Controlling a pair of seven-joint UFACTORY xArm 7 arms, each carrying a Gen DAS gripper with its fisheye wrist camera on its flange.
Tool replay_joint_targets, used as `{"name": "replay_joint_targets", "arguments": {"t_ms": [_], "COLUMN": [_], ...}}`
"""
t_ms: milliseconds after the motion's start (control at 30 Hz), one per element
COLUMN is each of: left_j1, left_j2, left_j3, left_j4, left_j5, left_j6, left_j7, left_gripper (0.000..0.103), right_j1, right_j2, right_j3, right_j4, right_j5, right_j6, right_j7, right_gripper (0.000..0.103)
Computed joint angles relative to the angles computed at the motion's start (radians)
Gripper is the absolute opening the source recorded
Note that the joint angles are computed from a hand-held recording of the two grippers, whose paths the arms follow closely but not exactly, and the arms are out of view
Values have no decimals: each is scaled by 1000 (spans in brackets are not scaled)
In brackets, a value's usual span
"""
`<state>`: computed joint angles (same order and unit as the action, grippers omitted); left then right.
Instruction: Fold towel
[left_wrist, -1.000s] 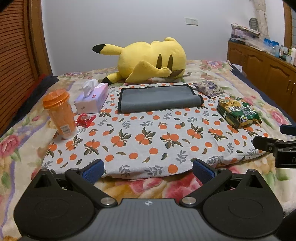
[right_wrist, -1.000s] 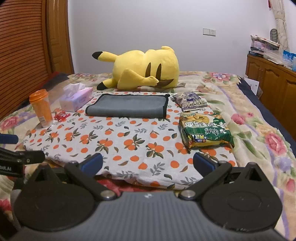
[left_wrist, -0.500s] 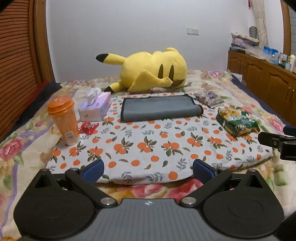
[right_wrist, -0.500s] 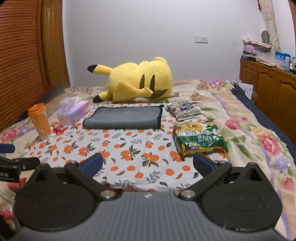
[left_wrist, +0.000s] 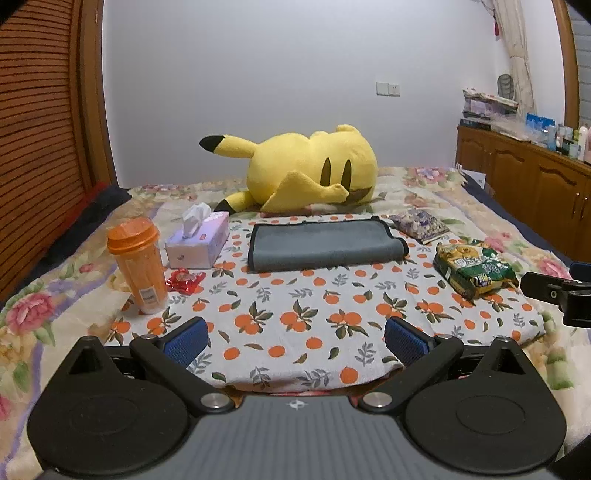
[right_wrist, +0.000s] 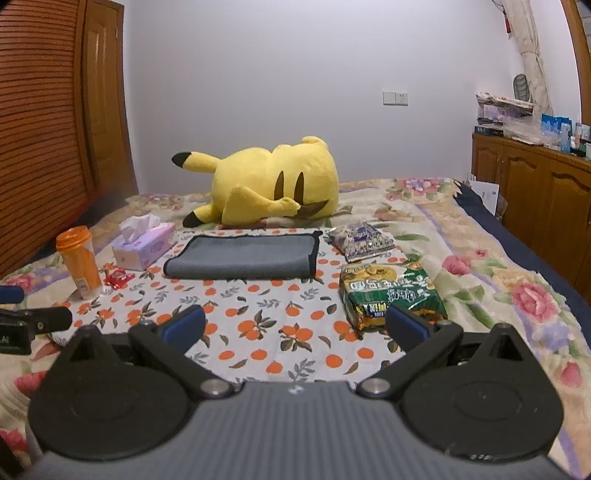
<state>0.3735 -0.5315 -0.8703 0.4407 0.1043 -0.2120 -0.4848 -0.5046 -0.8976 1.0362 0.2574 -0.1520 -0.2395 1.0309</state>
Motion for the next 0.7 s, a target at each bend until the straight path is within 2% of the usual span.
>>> {"name": "replay_joint_targets", "arguments": {"t_ms": [200, 700], "left_j1": [2, 57], "left_j2": [-27, -105], "left_j3": [-8, -85], "left_j4": [-21, -50], "left_j5": [-22, -114], "left_j6": [-52, -137], "left_j7": [12, 49], "left_gripper": [103, 103], "right_j1": [-8, -13], "right_j2": [-32, -105], "right_j3": [12, 29], "right_j4": [-10, -26], "right_j5": [10, 10], "right_j6": [-21, -27], "right_j7": [12, 47], "right_gripper": [103, 103]}}
